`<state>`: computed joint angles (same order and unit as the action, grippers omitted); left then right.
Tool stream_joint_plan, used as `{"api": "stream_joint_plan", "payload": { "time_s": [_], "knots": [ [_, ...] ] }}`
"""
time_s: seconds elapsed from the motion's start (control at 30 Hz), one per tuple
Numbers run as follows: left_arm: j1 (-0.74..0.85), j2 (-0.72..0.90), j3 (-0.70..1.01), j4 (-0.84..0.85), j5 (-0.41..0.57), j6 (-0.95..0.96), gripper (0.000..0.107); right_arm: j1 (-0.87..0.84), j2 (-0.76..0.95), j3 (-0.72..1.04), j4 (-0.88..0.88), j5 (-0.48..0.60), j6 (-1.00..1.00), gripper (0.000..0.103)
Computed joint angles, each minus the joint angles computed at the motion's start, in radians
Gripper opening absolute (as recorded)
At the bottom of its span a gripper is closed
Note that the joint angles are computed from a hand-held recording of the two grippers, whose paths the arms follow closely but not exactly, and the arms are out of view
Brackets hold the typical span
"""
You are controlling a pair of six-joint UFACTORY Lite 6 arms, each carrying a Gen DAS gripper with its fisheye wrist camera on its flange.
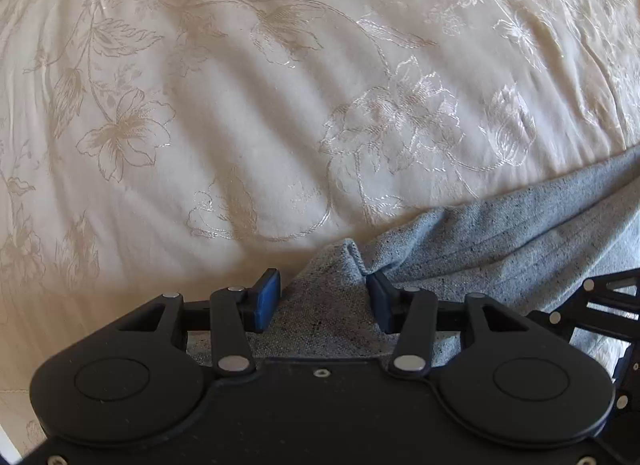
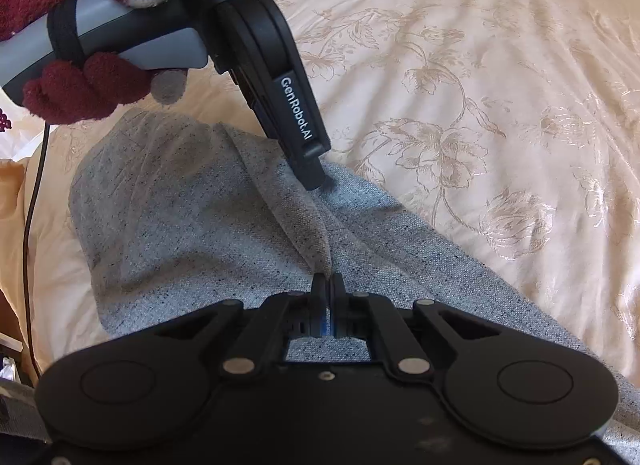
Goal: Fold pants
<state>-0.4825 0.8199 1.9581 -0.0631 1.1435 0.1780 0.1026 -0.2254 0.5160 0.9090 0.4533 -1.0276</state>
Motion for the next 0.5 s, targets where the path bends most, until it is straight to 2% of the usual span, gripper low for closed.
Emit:
{"api": "stream_joint_plan", "payload": {
  "time_s": [0.17,0.2,0.3,0.33,0.43,0.5],
  "knots": [
    [0.001,0.079,0.088,0.023,0.010,-0.074,0.056,0.033,0.012,-0.003,0.016,-0.022,0.005,0.004],
    [0.003,0.095,0.104,0.020,0.014,-0.088,0.053,0.034,0.013,-0.003,0.019,-0.023,0.002,0.004],
    [0.036,0.089,0.083,-0.044,-0.013,-0.092,0.025,0.035,0.013,-0.001,0.028,-0.026,-0.002,0.004],
    [0.039,0.067,0.054,-0.044,-0.035,-0.103,0.020,0.035,0.012,0.000,0.032,-0.029,-0.005,0.004],
    [0.059,-0.050,-0.074,-0.050,-0.143,-0.121,0.015,0.023,0.002,0.022,0.018,-0.034,0.001,0.004],
    [0.069,-0.071,-0.062,-0.056,-0.156,-0.137,0.012,0.008,0.018,0.055,0.023,-0.043,-0.012,0.004]
  ]
}}
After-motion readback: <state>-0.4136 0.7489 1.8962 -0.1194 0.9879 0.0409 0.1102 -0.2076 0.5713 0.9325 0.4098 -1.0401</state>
